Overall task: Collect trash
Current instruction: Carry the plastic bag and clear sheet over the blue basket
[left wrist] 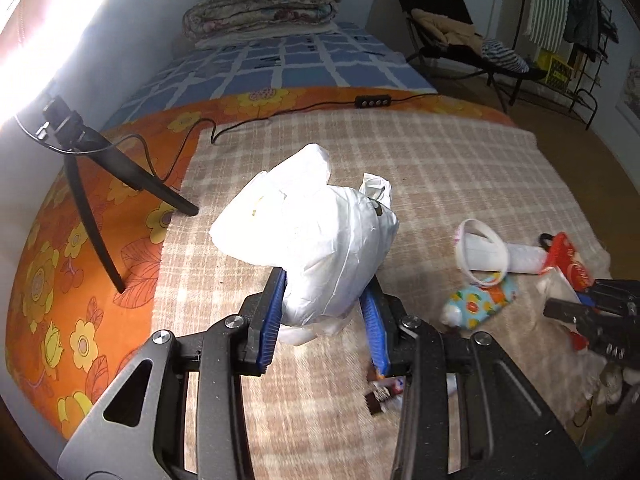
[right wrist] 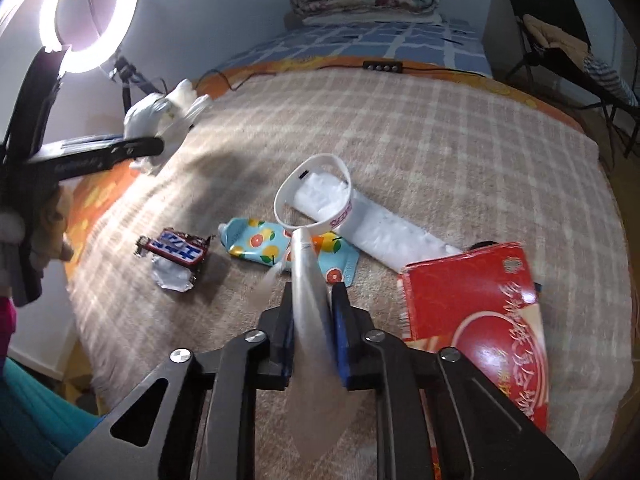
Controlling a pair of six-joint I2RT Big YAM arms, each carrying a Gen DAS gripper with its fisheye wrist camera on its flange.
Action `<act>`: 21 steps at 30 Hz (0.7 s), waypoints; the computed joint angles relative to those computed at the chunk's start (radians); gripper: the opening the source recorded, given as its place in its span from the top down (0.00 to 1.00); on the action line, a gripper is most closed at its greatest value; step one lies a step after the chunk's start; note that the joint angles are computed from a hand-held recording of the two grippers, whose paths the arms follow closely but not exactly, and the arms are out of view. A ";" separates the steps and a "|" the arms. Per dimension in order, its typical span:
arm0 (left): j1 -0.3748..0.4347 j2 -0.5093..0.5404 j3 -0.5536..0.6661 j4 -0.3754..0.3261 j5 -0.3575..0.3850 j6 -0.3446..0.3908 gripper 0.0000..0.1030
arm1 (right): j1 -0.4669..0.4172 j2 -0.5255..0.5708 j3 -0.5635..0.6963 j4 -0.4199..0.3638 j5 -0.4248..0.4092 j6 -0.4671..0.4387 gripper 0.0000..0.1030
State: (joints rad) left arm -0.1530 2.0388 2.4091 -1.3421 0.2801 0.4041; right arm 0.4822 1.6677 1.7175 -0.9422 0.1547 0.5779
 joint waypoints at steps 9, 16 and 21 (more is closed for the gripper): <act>0.012 -0.167 -0.203 0.040 0.078 0.051 0.64 | -0.013 -0.127 -0.136 0.139 -0.068 0.137 0.92; 0.032 -0.341 -0.427 0.067 0.129 0.136 0.64 | 0.049 -0.169 -0.150 0.114 -0.028 0.129 0.92; 0.058 -0.464 -0.580 0.056 0.165 0.206 0.64 | 0.121 -0.198 -0.164 0.095 0.019 0.112 0.92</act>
